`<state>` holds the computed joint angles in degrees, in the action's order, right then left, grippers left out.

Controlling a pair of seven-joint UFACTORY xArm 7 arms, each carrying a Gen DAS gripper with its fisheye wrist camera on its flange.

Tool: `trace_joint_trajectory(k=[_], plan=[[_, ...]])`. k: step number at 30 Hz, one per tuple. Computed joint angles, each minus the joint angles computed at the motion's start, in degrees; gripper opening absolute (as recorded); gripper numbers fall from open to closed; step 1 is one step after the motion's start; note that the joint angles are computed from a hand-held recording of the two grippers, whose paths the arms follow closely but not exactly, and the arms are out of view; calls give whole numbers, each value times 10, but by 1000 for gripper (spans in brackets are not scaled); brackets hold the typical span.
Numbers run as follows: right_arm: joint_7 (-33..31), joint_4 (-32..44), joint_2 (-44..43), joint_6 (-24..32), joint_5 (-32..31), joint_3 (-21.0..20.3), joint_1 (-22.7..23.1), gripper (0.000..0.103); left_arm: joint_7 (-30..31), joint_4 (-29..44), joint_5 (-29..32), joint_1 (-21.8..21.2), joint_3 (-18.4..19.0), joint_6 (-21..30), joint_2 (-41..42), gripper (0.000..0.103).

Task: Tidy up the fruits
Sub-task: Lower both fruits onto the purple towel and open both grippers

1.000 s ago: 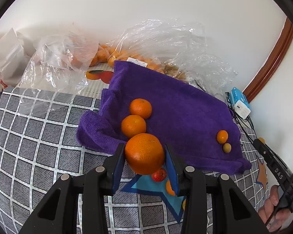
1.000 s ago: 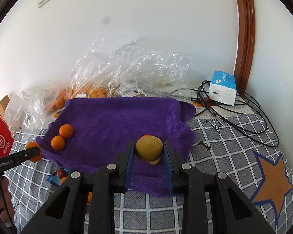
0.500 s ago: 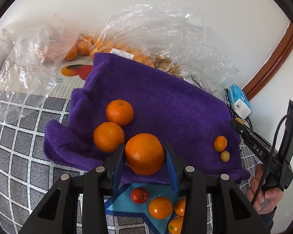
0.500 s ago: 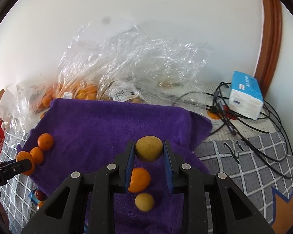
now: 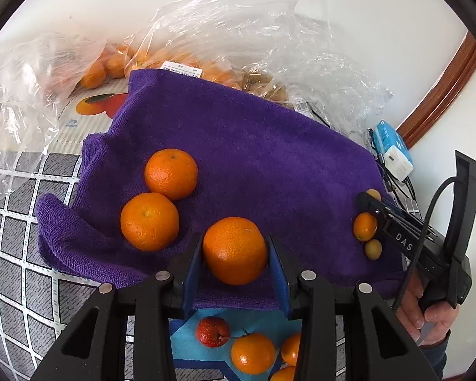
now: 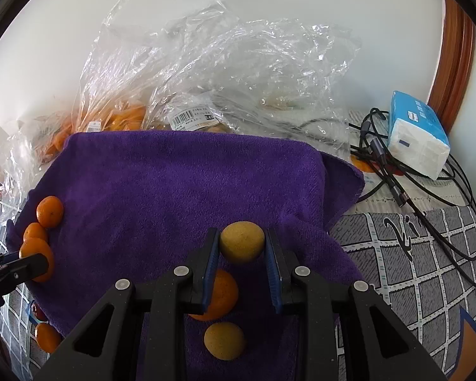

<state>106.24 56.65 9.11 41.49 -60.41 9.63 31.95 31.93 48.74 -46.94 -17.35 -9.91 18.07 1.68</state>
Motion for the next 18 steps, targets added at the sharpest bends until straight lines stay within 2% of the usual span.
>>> trace_joint_trajectory(k=[7,13,18], plan=[[9,-16,-19,7,15,6,0,33,-1,-3,-3,-2,-3,-17,4,38],[16,-28,-56,72,42,37,16,45,12,-13,-17,-9,-13,-56,4,38],[31,-30,-77,135,66,66,34,48,64,-15,-81,-6,-5,-16,-20,50]])
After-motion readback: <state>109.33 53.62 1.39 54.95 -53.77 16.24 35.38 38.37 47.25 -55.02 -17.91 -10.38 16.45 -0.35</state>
